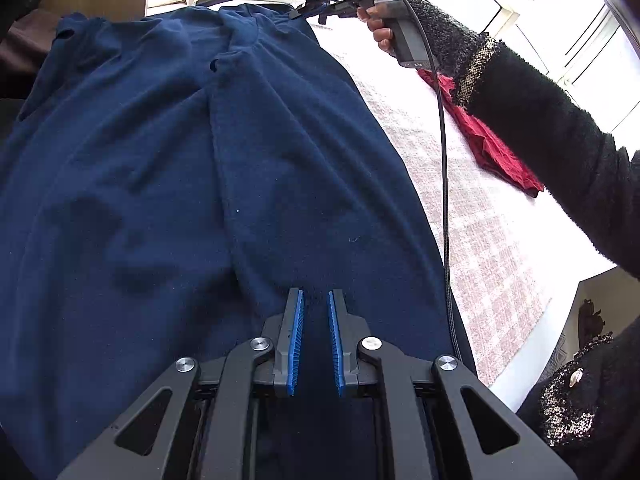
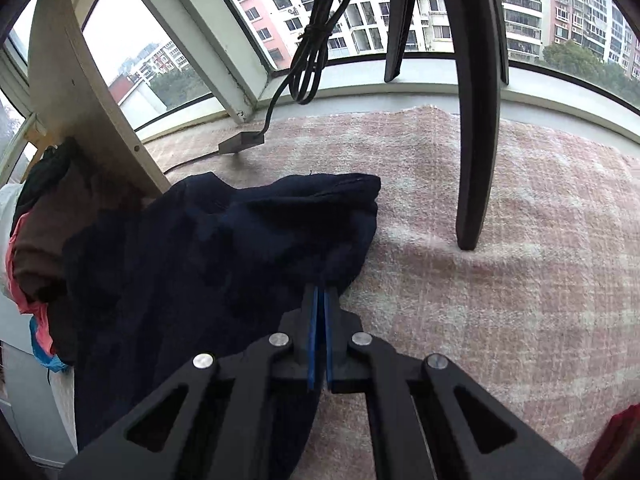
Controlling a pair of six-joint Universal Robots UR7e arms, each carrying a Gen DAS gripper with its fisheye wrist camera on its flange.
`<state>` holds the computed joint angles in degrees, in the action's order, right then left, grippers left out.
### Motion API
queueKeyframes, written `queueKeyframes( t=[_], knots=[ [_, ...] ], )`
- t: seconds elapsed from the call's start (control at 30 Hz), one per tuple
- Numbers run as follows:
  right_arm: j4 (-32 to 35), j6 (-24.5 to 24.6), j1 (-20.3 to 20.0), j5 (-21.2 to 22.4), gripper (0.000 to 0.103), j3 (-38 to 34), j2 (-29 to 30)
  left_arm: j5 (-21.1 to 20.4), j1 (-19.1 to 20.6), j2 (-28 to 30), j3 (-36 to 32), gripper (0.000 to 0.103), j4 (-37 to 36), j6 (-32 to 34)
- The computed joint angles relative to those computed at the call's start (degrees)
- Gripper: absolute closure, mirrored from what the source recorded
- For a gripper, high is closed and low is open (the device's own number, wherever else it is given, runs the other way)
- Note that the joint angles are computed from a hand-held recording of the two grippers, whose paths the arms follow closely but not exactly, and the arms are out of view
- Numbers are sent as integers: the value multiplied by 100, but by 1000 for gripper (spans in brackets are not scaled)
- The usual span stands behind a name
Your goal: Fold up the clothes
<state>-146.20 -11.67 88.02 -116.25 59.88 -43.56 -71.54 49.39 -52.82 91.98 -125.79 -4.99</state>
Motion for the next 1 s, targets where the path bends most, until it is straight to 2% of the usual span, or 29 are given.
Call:
queueKeyframes(
  t=[0.07, 0.1, 0.17, 0.27, 0.3, 0.37, 0.4, 0.43, 0.5, 0.53, 0.57, 0.6, 0.63, 0.7, 0.73, 0.77, 0.83, 0.9, 0.93, 0.97, 1.0],
  knots=[
    [-360, -342, 106, -456, 101, -144, 99, -12, 7, -9, 13, 91, -22, -15],
    [-194, -287, 97, -528, 101, -279, 163, -2, 2, -1, 8, 91, -17, -18],
    [290, -79, 54, -461, 100, -493, 202, 23, -7, 6, 6, 91, -10, -21],
    [-372, -380, 128, -545, 99, -246, 87, 53, -18, 14, 0, 91, 1, -32],
    [-320, -405, 127, -581, 98, -299, 137, 62, -20, 17, -3, 91, 5, -33],
    [159, -244, 120, -651, 91, -594, 283, 66, -20, 13, 1, 91, 5, -35],
    [420, -113, 109, -673, 82, -771, 378, 67, -18, 7, 5, 91, 4, -33],
    [468, -67, 77, -561, 75, -862, 450, 72, -20, 2, 12, 91, -3, -34],
    [633, 16, 35, -527, 68, -1010, 547, 86, -37, 35, 16, 91, -37, -49],
    [750, 43, 17, -527, 70, -1111, 617, 91, -39, 38, 15, 91, -40, -46],
    [800, -61, 11, -500, 80, -1122, 652, 96, -41, 40, 15, 91, -42, -43],
    [672, -294, 63, -644, 100, -1077, 674, 94, -39, 38, 23, 91, -58, -45],
    [446, -570, 109, -772, 100, -990, 690, 91, -38, 36, 32, 91, -75, -47],
    [-402, -1444, 280, -1312, 101, -1025, 852, 67, -27, 28, 55, 91, -122, -47],
    [-544, -1640, 295, -1508, 101, -1174, 986, 55, -22, 22, 67, 91, -148, -51],
    [-446, -1724, 319, -1720, 100, -1433, 1137, 52, -23, 28, 67, 91, -158, -60],
    [17, -1593, 315, -1865, 100, -1669, 1224, 54, -27, 38, 66, 91, -171, -74],
    [-319, -1778, 375, -1955, 93, -1448, 1118, 61, -29, 41, 64, 91, -168, -66],
    [-461, -1687, 394, -1820, 88, -1154, 922, 55, -26, 42, 67, 91, -179, -74],
    [-581, -1589, 413, -1685, 88, -887, 736, 51, -24, 39, 73, 91, -190, -65],
    [-551, -1351, 390, -1326, 88, -473, 416, 45, -22, 36, 80, 91, -200, -57]
  ],
)
